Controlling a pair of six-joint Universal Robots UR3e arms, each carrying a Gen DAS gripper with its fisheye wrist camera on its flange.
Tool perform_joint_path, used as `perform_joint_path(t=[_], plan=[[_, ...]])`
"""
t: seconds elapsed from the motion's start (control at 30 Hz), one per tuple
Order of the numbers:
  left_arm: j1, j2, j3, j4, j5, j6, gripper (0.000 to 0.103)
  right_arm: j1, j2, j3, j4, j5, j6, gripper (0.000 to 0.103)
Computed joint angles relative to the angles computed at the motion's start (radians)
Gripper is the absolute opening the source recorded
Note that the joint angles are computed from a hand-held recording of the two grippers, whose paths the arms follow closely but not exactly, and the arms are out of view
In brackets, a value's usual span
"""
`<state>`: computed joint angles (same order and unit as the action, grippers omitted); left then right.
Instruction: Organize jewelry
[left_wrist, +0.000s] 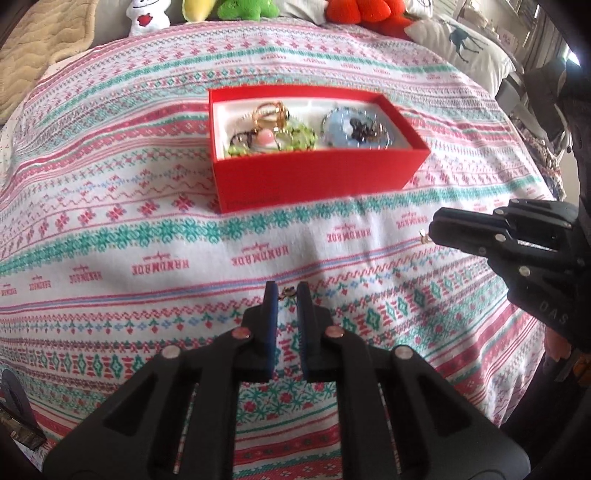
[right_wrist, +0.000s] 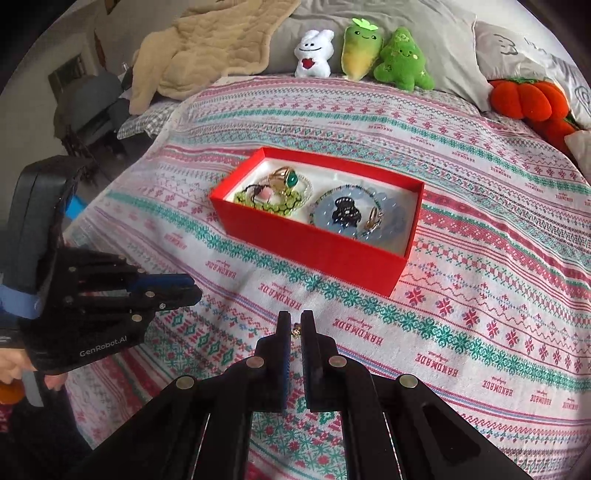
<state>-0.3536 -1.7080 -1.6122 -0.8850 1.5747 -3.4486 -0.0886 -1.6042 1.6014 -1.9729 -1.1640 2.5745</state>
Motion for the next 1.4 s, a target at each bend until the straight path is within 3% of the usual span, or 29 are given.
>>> perform_joint_path(t=[0.23, 0.47, 0.7, 1.13, 1.4], plan=[[0.021, 0.046, -0.029, -0.005, -0.009, 0.017, 0.011, -0.016, -0.010, -0.010, 0.024, 0.009, -0.012, 0.005], [0.049, 0.020, 0.062, -0.019, -0.019, 0.002, 0.011, -0.015, 0.027, -0.081, 0.011, 0.016, 0.032, 0.005], [0.058, -0.076, 0.195, 0.007, -0.024, -0.030, 0.011, 0.008, 0.113, -0.192, -0.045, 0.006, 0.116, 0.005], [0.036, -0.270, 0.373, 0.052, 0.049, -0.082, 0.011, 0.035, 0.291, -0.358, -0.090, -0.047, 0.217, 0.005], [0.024, -0.283, 0.403, 0.030, 0.087, -0.081, 0.032, 0.032, 0.352, -0.408, -0.078, -0.053, 0.230, 0.005]])
